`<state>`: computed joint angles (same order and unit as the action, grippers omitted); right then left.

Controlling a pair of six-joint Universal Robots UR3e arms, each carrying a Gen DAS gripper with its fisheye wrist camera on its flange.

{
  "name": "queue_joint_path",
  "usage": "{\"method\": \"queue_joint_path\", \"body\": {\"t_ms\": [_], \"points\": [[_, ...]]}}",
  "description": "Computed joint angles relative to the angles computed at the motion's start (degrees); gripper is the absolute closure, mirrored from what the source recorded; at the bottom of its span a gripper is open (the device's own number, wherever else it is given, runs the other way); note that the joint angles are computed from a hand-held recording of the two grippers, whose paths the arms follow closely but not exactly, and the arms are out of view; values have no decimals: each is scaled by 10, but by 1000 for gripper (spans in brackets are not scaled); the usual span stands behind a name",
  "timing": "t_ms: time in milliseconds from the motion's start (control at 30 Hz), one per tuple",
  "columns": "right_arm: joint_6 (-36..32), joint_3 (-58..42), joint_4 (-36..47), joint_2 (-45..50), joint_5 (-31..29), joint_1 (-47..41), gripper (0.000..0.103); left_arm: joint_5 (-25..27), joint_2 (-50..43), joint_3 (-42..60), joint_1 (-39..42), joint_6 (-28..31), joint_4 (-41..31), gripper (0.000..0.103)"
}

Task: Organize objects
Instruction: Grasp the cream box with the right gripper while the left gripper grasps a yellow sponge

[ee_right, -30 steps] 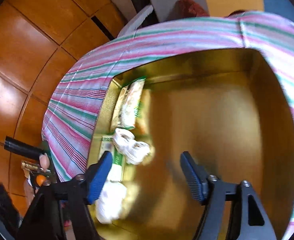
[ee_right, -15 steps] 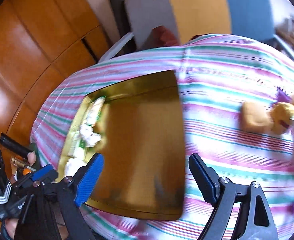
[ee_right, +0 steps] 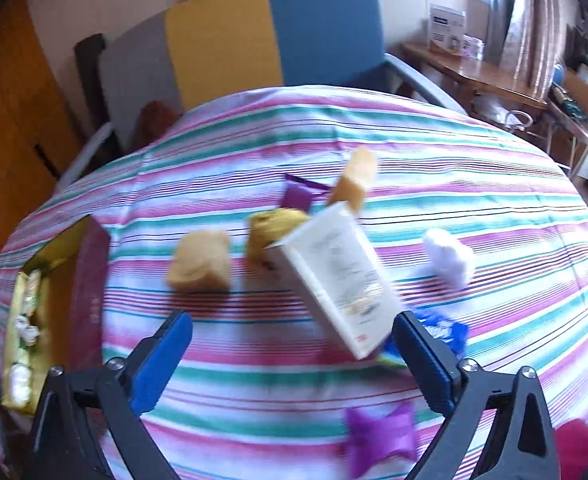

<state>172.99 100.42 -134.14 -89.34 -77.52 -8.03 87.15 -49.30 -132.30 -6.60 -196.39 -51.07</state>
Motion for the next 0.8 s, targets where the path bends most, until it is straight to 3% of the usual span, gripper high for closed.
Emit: {"method": "queue_joint_path", "body": {"t_ms": [400, 500, 533, 700, 800], "points": [[-80, -64, -37, 117, 13, -18, 1, 47, -242, 150, -150, -30, 82, 58], [-99, -61, -48, 126, -16, -2, 46, 44, -303, 202, -175, -28, 94, 58], [-100, -54, -56, 119, -14, -4, 50, 40, -317, 216, -179, -26, 95, 58], [-102, -31, -58, 85, 34, -32, 51, 21, -421, 323, -212, -20, 97, 58], [-83, -29, -51, 76, 15, -34, 51, 14, -497, 412, -229, -15, 79, 58]]}}
